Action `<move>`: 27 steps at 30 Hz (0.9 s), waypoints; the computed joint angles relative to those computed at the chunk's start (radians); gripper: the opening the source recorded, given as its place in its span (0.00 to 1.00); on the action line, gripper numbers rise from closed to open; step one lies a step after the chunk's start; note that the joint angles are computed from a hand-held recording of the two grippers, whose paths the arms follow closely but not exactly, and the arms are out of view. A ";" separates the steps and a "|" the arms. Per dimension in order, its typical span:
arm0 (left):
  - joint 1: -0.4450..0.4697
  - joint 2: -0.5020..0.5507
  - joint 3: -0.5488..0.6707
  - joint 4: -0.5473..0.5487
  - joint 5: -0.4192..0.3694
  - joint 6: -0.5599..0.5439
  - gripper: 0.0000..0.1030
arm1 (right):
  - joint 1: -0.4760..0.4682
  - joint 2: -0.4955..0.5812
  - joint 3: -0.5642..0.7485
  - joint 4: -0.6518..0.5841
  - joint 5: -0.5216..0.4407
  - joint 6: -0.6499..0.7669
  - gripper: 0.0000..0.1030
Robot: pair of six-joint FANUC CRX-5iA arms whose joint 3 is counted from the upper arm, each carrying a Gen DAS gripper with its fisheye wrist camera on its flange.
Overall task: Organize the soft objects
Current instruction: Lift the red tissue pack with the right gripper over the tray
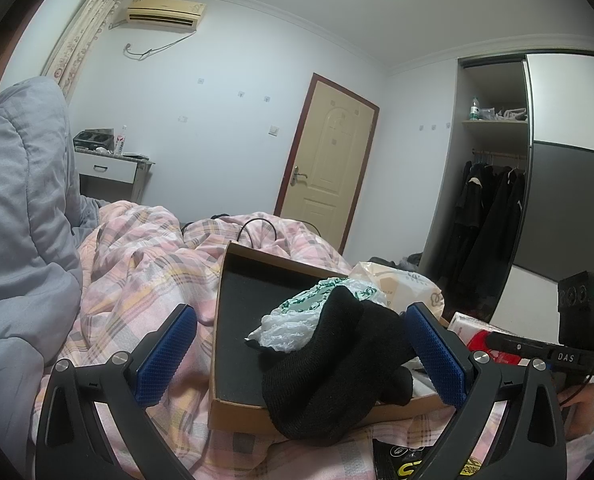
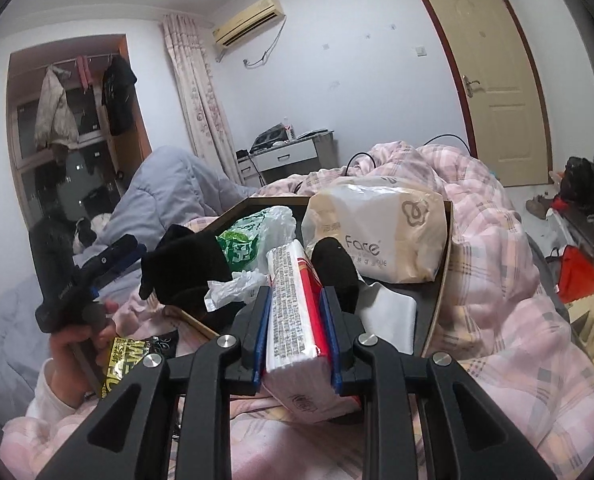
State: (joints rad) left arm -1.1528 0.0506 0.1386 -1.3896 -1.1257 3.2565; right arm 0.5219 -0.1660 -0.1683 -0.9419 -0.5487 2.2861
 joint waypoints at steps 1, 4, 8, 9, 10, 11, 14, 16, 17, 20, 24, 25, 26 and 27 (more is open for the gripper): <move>0.000 0.000 0.000 0.000 0.000 0.000 1.00 | 0.006 -0.001 -0.002 0.012 0.007 -0.005 0.19; 0.000 0.001 0.001 0.001 -0.001 0.000 1.00 | -0.020 -0.007 -0.001 -0.068 -0.007 0.076 0.19; 0.000 0.000 0.000 0.001 0.000 0.000 1.00 | -0.063 -0.001 0.010 -0.148 -0.041 0.131 0.19; 0.000 0.000 0.001 0.002 0.000 -0.001 1.00 | -0.057 0.007 0.016 -0.127 -0.045 0.110 0.19; 0.000 0.000 0.001 0.002 -0.001 -0.001 1.00 | -0.040 0.012 0.020 -0.107 -0.040 0.092 0.19; 0.000 0.000 0.001 0.002 -0.001 -0.001 1.00 | -0.032 0.015 0.023 -0.092 -0.041 0.085 0.19; 0.000 0.000 0.001 0.002 -0.001 -0.001 1.00 | -0.004 0.019 0.026 -0.040 -0.038 0.060 0.20; 0.000 0.000 0.001 0.002 -0.001 -0.002 1.00 | 0.016 0.028 0.034 0.005 -0.039 0.024 0.20; 0.000 0.000 0.001 0.003 -0.001 -0.002 1.00 | 0.016 0.034 0.039 0.009 -0.049 0.019 0.20; -0.001 0.000 0.001 0.001 -0.001 -0.001 1.00 | 0.023 0.042 0.042 0.050 -0.049 -0.031 0.22; 0.000 0.001 0.002 0.003 -0.001 -0.003 1.00 | 0.062 0.063 0.049 0.176 -0.038 -0.177 0.23; -0.001 -0.001 0.000 0.003 -0.002 -0.002 1.00 | 0.068 0.067 0.050 0.196 -0.037 -0.198 0.23; -0.001 0.000 0.001 0.002 -0.002 -0.002 1.00 | 0.073 0.067 0.050 0.210 -0.038 -0.208 0.23; -0.001 0.001 0.002 0.002 -0.002 -0.002 1.00 | 0.077 0.066 0.048 0.219 -0.036 -0.213 0.23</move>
